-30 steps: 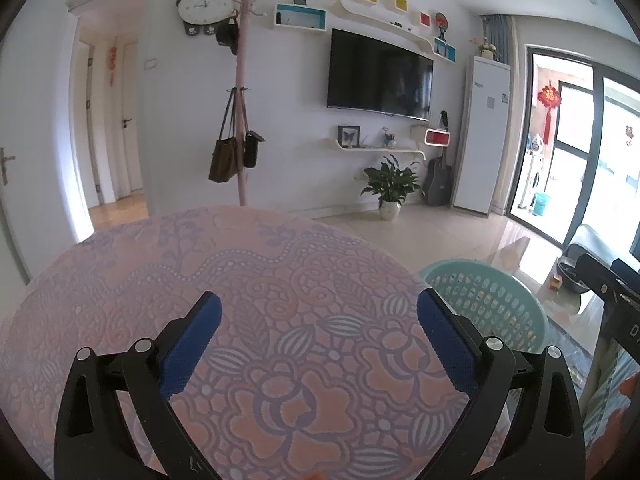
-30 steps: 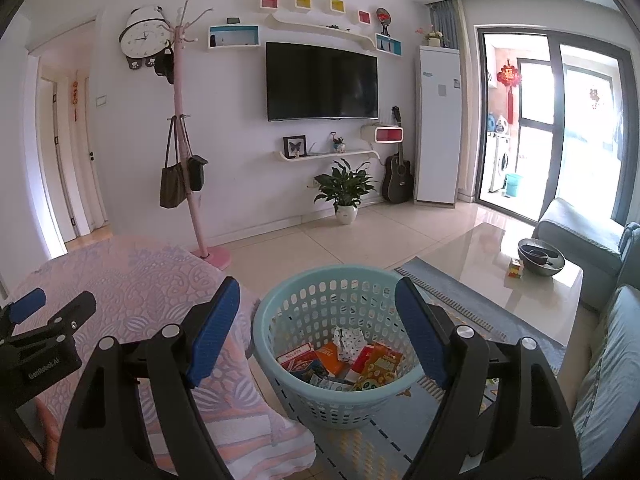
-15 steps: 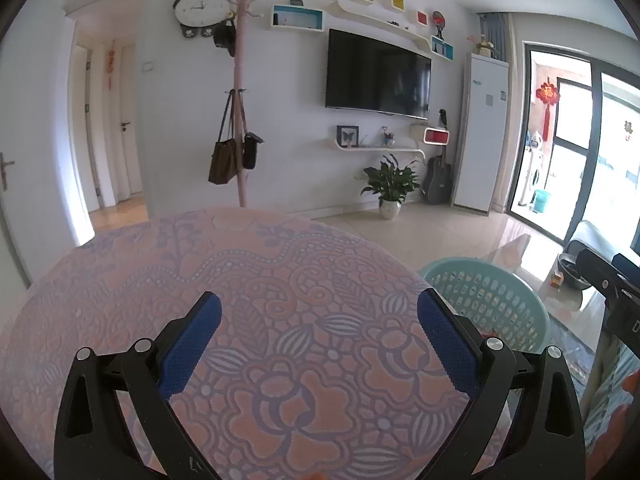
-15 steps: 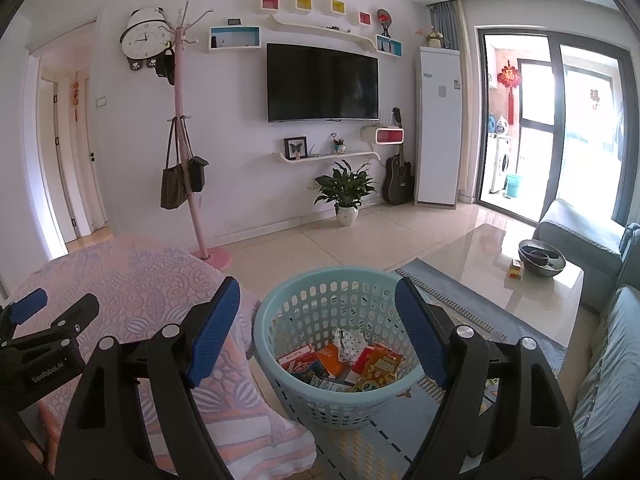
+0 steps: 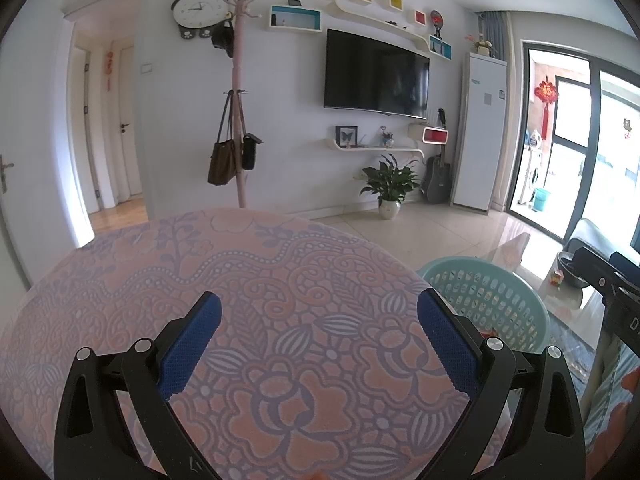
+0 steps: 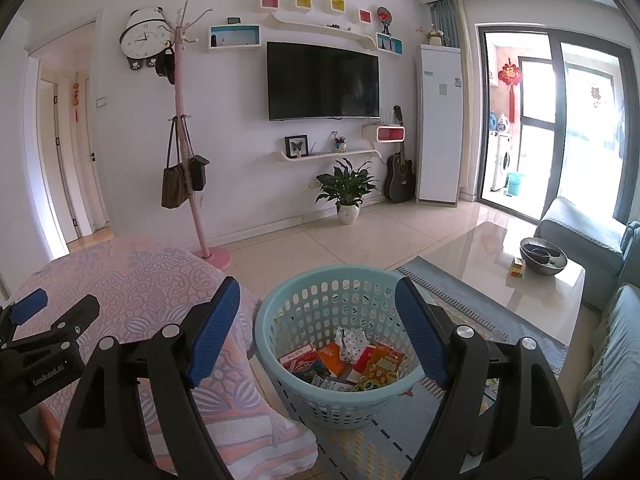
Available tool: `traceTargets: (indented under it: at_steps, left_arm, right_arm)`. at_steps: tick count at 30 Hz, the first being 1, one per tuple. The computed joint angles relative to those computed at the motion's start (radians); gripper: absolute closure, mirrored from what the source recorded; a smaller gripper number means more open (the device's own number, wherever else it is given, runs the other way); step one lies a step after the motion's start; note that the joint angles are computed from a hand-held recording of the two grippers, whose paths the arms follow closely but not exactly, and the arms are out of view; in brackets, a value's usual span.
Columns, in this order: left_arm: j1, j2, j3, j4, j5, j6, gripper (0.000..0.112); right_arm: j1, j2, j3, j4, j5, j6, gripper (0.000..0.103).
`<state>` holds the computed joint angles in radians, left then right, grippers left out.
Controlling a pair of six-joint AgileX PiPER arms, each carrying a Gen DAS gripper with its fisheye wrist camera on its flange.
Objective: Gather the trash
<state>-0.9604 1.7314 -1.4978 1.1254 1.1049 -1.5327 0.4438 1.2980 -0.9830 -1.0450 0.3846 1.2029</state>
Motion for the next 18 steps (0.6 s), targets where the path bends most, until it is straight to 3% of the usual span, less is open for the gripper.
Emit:
traceTargets:
  at_steps: [18]
  left_arm:
    - [-0.002, 0.002, -0.004, -0.001, 0.003, 0.002, 0.017]
  right_arm:
    - [-0.002, 0.013, 0.005, 0.011, -0.012, 0.0, 0.027]
